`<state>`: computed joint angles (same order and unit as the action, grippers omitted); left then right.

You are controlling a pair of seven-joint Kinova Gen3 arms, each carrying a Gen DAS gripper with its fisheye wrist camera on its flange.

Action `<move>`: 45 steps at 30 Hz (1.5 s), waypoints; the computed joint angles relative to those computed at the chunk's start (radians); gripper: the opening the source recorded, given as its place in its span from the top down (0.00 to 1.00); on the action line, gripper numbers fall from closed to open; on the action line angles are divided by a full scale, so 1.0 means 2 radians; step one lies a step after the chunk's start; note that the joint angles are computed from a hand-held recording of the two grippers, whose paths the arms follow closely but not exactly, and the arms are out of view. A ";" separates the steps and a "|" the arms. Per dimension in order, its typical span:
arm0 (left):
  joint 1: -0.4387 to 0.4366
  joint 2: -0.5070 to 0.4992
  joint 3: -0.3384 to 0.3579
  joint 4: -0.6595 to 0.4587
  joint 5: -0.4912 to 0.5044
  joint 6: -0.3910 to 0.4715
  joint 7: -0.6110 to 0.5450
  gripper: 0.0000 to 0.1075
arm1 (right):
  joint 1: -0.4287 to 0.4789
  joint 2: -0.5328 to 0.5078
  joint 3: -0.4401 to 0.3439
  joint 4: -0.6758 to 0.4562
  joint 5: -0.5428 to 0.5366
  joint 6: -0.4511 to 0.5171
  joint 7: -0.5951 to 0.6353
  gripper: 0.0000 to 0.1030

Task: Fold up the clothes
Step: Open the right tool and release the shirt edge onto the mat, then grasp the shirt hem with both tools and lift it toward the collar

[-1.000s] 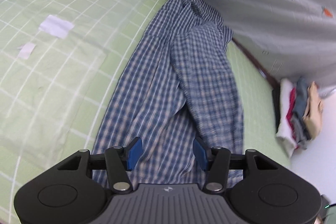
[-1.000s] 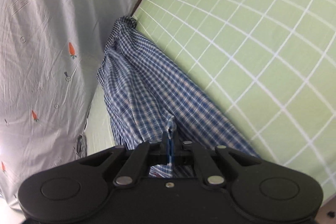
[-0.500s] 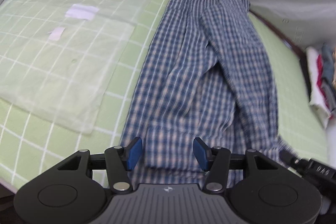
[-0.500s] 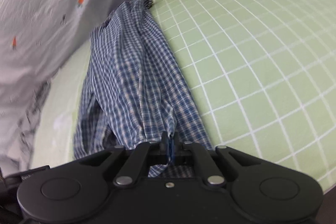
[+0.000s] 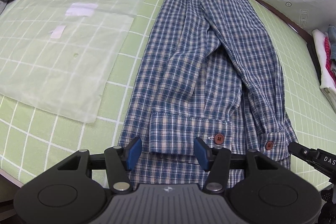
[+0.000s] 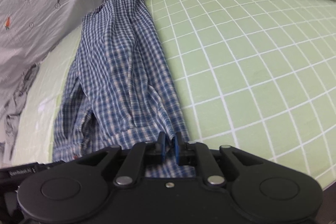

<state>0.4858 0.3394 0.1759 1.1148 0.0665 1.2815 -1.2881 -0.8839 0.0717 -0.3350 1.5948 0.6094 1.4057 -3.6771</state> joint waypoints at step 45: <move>0.019 -0.062 0.018 0.093 -0.047 -0.036 -0.084 0.83 | -0.074 0.072 0.031 -0.080 -0.020 0.054 0.213 0.33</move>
<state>0.5237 0.2150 0.2125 1.3016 -0.0271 1.2101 -1.4560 -1.0325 0.2162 -0.2723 1.4339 0.5688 1.5145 -3.2503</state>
